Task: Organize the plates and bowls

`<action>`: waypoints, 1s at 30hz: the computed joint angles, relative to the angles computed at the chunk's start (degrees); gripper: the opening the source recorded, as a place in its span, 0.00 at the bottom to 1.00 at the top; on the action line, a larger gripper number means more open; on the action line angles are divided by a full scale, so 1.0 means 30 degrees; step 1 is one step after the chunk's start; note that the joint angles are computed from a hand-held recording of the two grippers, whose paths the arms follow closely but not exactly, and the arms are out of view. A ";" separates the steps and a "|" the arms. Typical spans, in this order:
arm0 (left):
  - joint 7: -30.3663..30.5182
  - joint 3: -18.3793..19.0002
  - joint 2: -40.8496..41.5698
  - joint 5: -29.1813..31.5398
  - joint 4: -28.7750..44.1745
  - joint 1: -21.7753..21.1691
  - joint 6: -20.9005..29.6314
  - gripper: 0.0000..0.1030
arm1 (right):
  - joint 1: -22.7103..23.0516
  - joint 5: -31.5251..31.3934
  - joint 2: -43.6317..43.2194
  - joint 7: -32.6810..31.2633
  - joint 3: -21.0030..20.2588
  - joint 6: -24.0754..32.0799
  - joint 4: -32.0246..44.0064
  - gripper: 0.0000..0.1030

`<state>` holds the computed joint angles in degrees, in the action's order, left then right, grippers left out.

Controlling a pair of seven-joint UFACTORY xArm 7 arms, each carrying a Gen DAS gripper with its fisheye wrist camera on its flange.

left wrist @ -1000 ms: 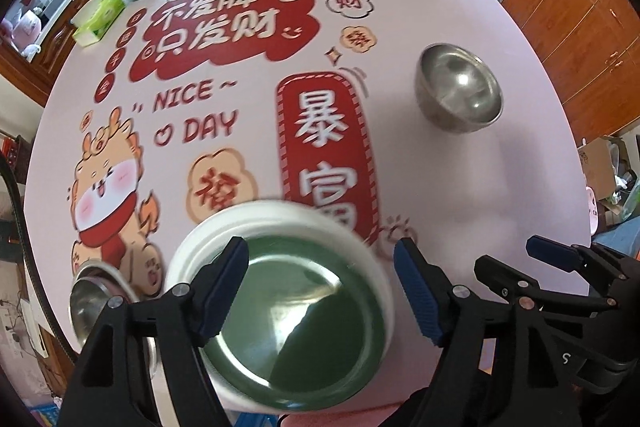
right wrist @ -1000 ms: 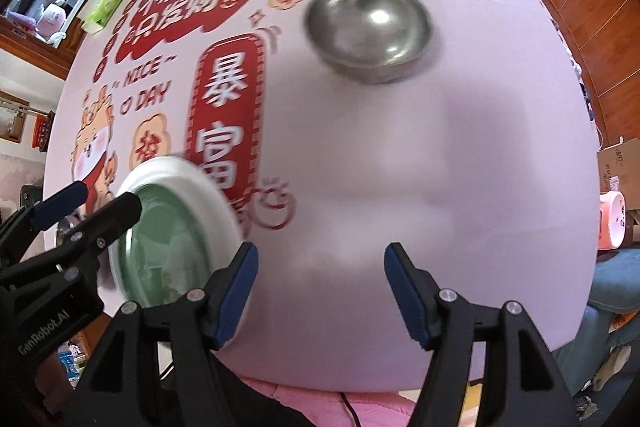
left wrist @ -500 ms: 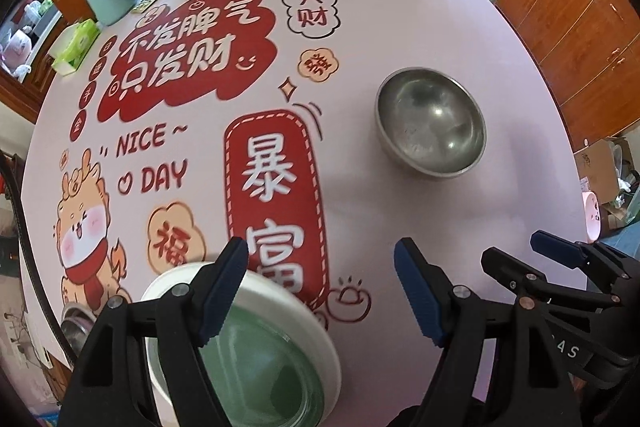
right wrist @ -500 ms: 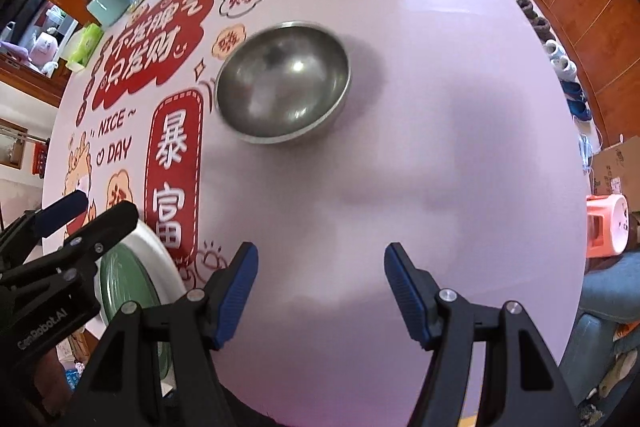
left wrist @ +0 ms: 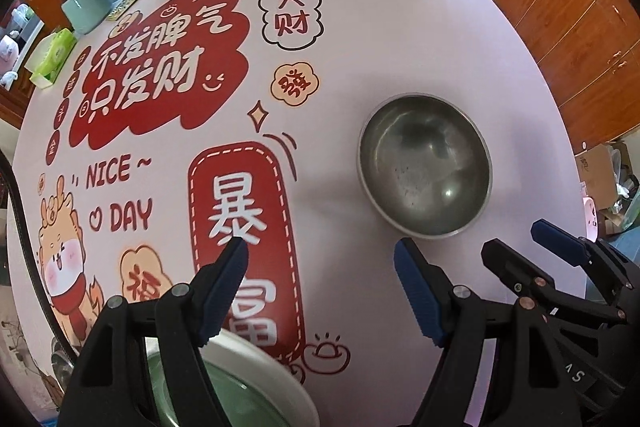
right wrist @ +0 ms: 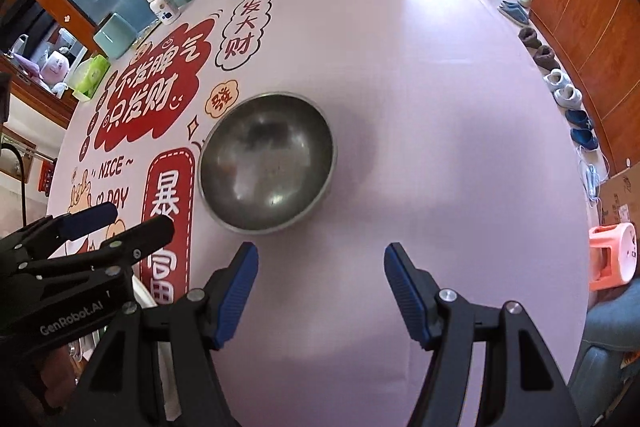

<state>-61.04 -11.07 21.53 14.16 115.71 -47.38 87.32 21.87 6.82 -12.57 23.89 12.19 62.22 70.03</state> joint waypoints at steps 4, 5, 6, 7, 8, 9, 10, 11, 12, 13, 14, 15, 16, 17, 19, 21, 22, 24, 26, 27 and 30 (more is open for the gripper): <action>0.0235 0.0137 0.0453 0.0041 0.0348 0.0105 -0.0074 0.71 | 0.0031 0.0539 0.0324 -0.0679 -0.0201 -0.1072 -0.0282 0.64; 0.0286 0.0169 0.0489 -0.0043 0.0319 0.0177 -0.0156 0.71 | 0.0036 0.0682 0.0396 -0.0850 -0.0245 -0.1264 -0.0344 0.64; 0.0317 0.0205 0.0576 -0.0155 0.0300 0.0276 -0.0294 0.71 | 0.0031 0.0844 0.0510 -0.1057 -0.0305 -0.1462 -0.0405 0.64; 0.0338 0.0238 0.0606 -0.0204 0.0256 0.0332 -0.0391 0.71 | 0.0027 0.0974 0.0599 -0.1196 -0.0340 -0.1549 -0.0425 0.64; 0.0349 0.0271 0.0672 -0.0266 0.0209 0.0402 -0.0497 0.70 | 0.0040 0.1202 0.0727 -0.1368 -0.0384 -0.1630 -0.0441 0.64; 0.0370 0.0284 0.0696 -0.0332 0.0160 0.0451 -0.0559 0.70 | 0.0051 0.1611 0.0909 -0.1654 -0.0489 -0.1701 -0.0457 0.63; 0.0407 0.0284 0.0756 -0.0502 0.0050 0.0570 -0.0753 0.70 | 0.0040 0.1818 0.0984 -0.1739 -0.0517 -0.1727 -0.0476 0.59; 0.0445 0.0275 0.0747 -0.0623 -0.0069 0.0645 -0.0900 0.70 | 0.0035 0.2038 0.1064 -0.1846 -0.0545 -0.1788 -0.0509 0.56; 0.0482 0.0259 0.0823 -0.0799 -0.0127 0.0741 -0.1044 0.70 | 0.0037 0.2358 0.1183 -0.2066 -0.0601 -0.1890 -0.0545 0.52; 0.0523 0.0254 0.0899 -0.0901 -0.0143 0.0790 -0.1131 0.68 | 0.0028 0.2547 0.1219 -0.2237 -0.0626 -0.2008 -0.0601 0.48; 0.0567 0.0248 0.0935 -0.0994 -0.0202 0.0837 -0.1295 0.66 | 0.0028 0.2667 0.1297 -0.2412 -0.0628 -0.2081 -0.0604 0.46; 0.0610 0.0244 0.1018 -0.1066 -0.0186 0.0861 -0.1411 0.66 | 0.0023 0.2740 0.1336 -0.2494 -0.0616 -0.2155 -0.0623 0.43; 0.0675 0.0256 0.1172 -0.1076 -0.0066 0.0850 -0.1430 0.65 | 0.0018 0.2880 0.1395 -0.2608 -0.0628 -0.2242 -0.0650 0.40; 0.0745 0.0276 0.1299 -0.1085 0.0069 0.0832 -0.1394 0.63 | 0.0010 0.3055 0.1473 -0.2720 -0.0652 -0.2293 -0.0658 0.38; 0.0913 0.0287 0.1643 -0.1256 0.0395 0.0819 -0.1312 0.59 | -0.0008 0.3473 0.1663 -0.2969 -0.0715 -0.2211 -0.0639 0.30; 0.1034 0.0303 0.1828 -0.1522 0.0488 0.0850 -0.1342 0.51 | -0.0075 0.3722 0.1825 -0.2989 -0.0755 -0.2071 -0.0624 0.25; 0.1088 0.0290 0.1913 -0.1727 0.0495 0.0897 -0.1410 0.47 | -0.0112 0.3732 0.1874 -0.2970 -0.0756 -0.2042 -0.0602 0.22; 0.1151 0.0286 0.2004 -0.2023 0.0451 0.0954 -0.1536 0.40 | -0.0177 0.3979 0.1922 -0.3094 -0.0810 -0.2042 -0.0637 0.19; 0.1256 0.0213 0.1904 -0.2441 0.0061 0.1107 -0.2145 0.26 | -0.0219 0.4411 0.1891 -0.3293 -0.0870 -0.2090 -0.0743 0.18; 0.1283 0.0178 0.1837 -0.2605 -0.0121 0.1161 -0.2424 0.23 | -0.0232 0.4496 0.1896 -0.3352 -0.0868 -0.2113 -0.0759 0.18; 0.1454 0.0094 0.1939 -0.2835 -0.0110 0.1157 -0.2654 0.13 | -0.0243 0.4413 0.1921 -0.3387 -0.0802 -0.2079 -0.0712 0.16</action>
<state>-56.68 -10.78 27.35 5.65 115.38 -43.91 79.36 21.14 20.06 -6.80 13.73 9.78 55.98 67.89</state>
